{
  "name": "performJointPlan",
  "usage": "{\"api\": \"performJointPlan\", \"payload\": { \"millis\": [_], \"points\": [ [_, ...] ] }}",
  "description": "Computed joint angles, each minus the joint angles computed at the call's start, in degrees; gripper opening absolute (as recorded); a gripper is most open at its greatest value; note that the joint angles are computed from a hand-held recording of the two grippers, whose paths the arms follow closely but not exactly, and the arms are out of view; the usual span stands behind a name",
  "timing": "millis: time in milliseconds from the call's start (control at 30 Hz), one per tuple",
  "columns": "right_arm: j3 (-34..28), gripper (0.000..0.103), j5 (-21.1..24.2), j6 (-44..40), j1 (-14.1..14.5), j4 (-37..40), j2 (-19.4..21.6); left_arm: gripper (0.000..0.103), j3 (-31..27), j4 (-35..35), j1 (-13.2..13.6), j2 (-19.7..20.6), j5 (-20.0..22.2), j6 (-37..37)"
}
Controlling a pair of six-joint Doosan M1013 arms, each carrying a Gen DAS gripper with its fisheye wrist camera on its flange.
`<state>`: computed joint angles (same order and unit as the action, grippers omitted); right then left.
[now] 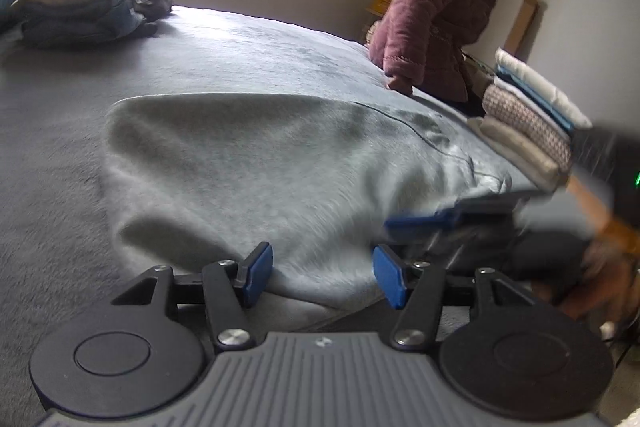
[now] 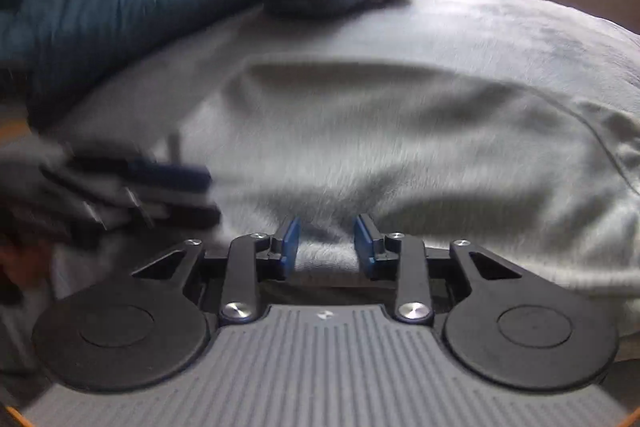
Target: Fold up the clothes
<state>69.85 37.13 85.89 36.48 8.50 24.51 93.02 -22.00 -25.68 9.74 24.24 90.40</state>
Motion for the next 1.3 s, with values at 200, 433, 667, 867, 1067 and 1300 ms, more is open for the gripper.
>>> {"api": "performJointPlan", "payload": {
  "millis": [200, 433, 667, 867, 1067, 1300],
  "points": [
    [0.4, 0.036, -4.7, -5.3, 1.5, -0.4, -1.2, 0.065, 1.8, -2.9, 1.9, -2.1, -2.5, -3.0],
    [-2.1, 0.057, -1.6, -20.2, 1.8, 15.6, 1.4, 0.08, 2.4, -13.3, 6.6, -2.3, -5.3, -7.1],
    [-2.4, 0.078, 1.0, -24.7, 3.0, 15.3, 2.1, 0.081, -1.1, -21.6, 10.1, 2.1, 0.4, -8.4],
    [-3.2, 0.082, -0.1, -25.7, 5.1, 6.3, 2.9, 0.076, -4.5, -22.2, 10.5, 5.9, 2.5, -6.8],
    [-5.0, 0.08, 0.4, -22.3, 6.7, -3.1, 4.5, 0.051, -6.9, -20.5, 10.2, 8.4, 2.1, -7.3],
    [-4.1, 0.031, -2.0, -16.7, 7.5, -10.6, 3.8, 0.011, -8.2, -16.0, 9.7, 8.8, 2.5, -14.9]
  ]
}}
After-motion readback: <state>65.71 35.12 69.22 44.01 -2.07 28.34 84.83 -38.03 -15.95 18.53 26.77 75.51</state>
